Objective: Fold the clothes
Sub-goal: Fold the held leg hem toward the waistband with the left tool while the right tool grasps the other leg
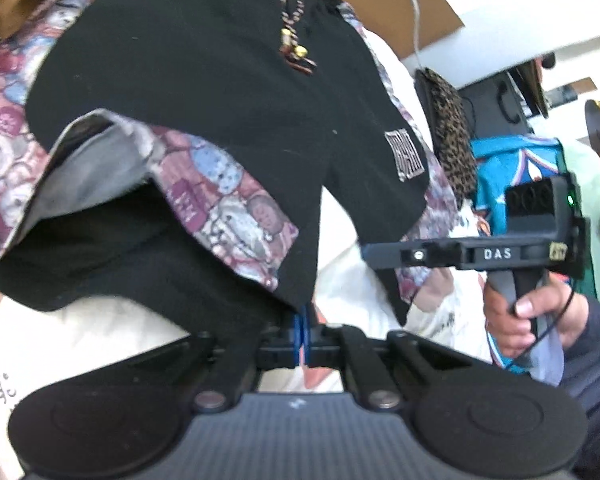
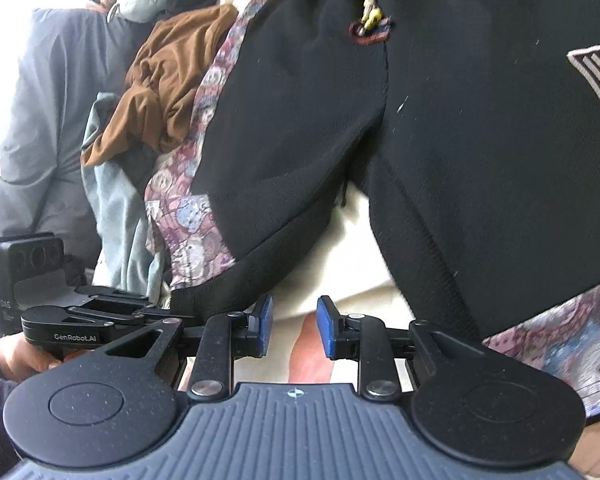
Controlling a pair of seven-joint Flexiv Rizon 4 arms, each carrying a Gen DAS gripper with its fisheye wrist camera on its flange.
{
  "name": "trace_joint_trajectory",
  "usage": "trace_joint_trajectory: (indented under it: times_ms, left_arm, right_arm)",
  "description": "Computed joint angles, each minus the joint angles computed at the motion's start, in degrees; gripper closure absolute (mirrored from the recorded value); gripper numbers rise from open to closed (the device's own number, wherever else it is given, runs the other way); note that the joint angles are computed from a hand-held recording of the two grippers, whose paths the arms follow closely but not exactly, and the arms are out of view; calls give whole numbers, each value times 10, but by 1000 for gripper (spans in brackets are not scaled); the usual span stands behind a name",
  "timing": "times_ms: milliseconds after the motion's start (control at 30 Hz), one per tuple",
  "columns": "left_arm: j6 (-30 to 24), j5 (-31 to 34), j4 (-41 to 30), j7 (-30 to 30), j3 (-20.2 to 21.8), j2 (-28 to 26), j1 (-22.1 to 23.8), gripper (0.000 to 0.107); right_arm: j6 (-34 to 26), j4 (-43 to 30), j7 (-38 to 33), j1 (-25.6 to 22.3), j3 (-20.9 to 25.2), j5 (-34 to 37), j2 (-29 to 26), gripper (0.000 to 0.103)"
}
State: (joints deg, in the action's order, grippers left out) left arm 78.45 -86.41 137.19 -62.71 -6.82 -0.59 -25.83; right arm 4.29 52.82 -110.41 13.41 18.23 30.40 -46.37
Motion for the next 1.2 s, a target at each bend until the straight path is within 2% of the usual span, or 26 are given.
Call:
trace_joint_trajectory:
  times_ms: [133, 233, 400, 467, 600, 767, 800, 833, 867, 933, 1000, 1100, 1200]
  left_arm:
    - [-19, -15, -24, 49, -7, -17, -2, 105]
    - [-25, 9, -27, 52, -10, -24, -4, 105]
    - [-23, -7, -38, 72, -20, -42, -14, 105]
    - [-21, 3, -37, 75, -19, -42, -15, 105]
    - [-28, 15, -34, 75, -17, -38, -14, 99]
    - [-72, 74, -19, 47, -6, -20, 3, 98]
    - [-86, 82, -14, 42, -2, -13, 8, 98]
    - [-94, 95, -8, 32, 2, -4, 12, 96]
    - [-100, 109, -1, 20, 6, 5, 17, 95]
    - [-102, 129, 12, -4, 13, 20, 23, 89]
    - [-90, 140, 25, -33, 18, 32, 28, 87]
    - [-48, 141, 39, -86, 19, 35, 30, 72]
    - [-4, 71, 38, -85, 12, 24, 16, 63]
  right_arm:
    - [-40, -12, 26, -10, 8, 20, -11, 75]
    - [-60, -14, 54, -16, 9, 36, -18, 75]
    - [-88, -13, 110, -28, 12, 63, -31, 69]
    - [-91, -7, 128, -30, 11, 69, -32, 65]
    - [-90, 12, 171, -37, 14, 89, -34, 65]
    - [-67, 26, 194, -37, 14, 96, -34, 66]
    - [-64, 27, 191, -36, 13, 93, -33, 67]
    - [-61, 28, 187, -35, 13, 90, -32, 76]
    - [-60, 28, 182, -34, 14, 87, -32, 91]
    - [-60, 29, 167, -29, 11, 73, -30, 99]
    - [-57, 31, 156, -26, 8, 61, -28, 99]
    - [-57, 29, 155, -25, 9, 58, -29, 99]
    - [-59, 23, 157, -23, 8, 55, -31, 96]
